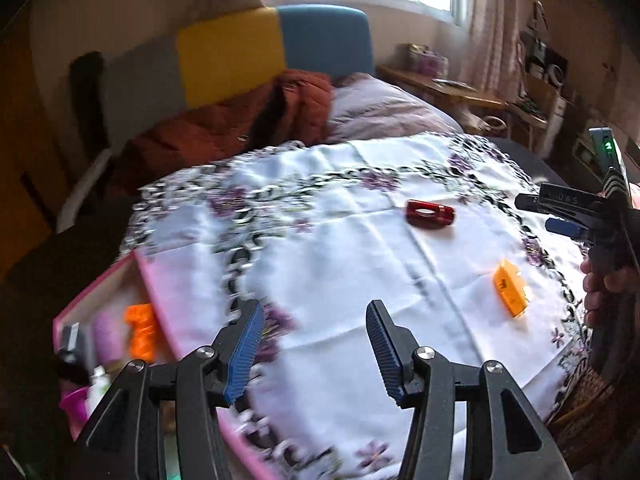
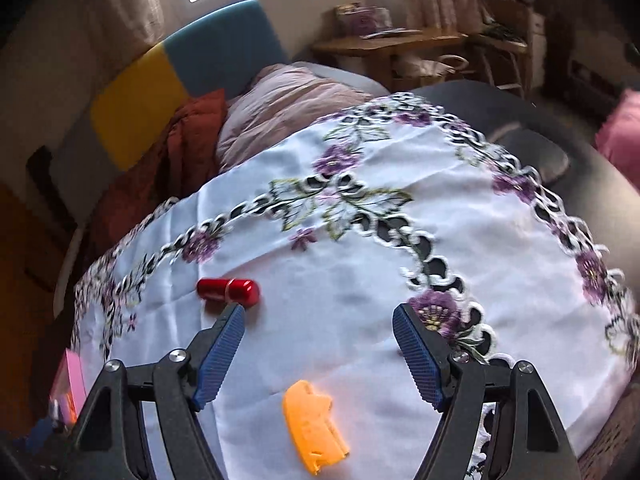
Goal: Organize rigid objects
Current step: 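Move both tools back over the red cylinder and orange piece, then grasp the red metal cylinder with the left gripper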
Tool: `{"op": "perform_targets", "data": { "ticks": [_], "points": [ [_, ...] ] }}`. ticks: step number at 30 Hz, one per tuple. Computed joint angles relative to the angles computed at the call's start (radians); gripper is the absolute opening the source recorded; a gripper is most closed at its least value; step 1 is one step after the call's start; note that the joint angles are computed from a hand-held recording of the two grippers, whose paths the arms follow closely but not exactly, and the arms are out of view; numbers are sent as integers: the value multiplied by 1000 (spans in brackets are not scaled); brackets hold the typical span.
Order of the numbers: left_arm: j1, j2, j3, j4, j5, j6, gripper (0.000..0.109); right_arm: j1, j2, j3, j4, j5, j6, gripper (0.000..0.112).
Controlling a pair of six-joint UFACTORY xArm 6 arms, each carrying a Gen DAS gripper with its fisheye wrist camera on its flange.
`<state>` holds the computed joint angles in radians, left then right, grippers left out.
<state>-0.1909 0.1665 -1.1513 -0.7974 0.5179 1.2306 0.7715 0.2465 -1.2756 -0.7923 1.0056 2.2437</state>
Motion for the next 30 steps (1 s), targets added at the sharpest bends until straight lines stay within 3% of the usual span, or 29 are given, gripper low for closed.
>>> {"op": "perform_targets", "data": {
  "ticks": [4,10,14,20,24,30],
  "points": [
    [-56,66,-65,71,43,-84,54,3,-41,55,-24,-4,104,77],
    [-121,164,-169,134,98,-201,65,6,-68,87,-52,0,181,78],
    [-169,231,-245,142,128,-183,83,5,-85,112,-70,-16,230,82],
    [-242,317,-346,175,112,-185,88,0,-100,137,-99,-49,274,83],
    [-274,404,-448,210,121,-261,101,-5,-112,160,-117,-76,312,84],
    [-308,492,-547,259,114,-324,102,-21,-122,187,-146,-140,352,84]
  ]
}}
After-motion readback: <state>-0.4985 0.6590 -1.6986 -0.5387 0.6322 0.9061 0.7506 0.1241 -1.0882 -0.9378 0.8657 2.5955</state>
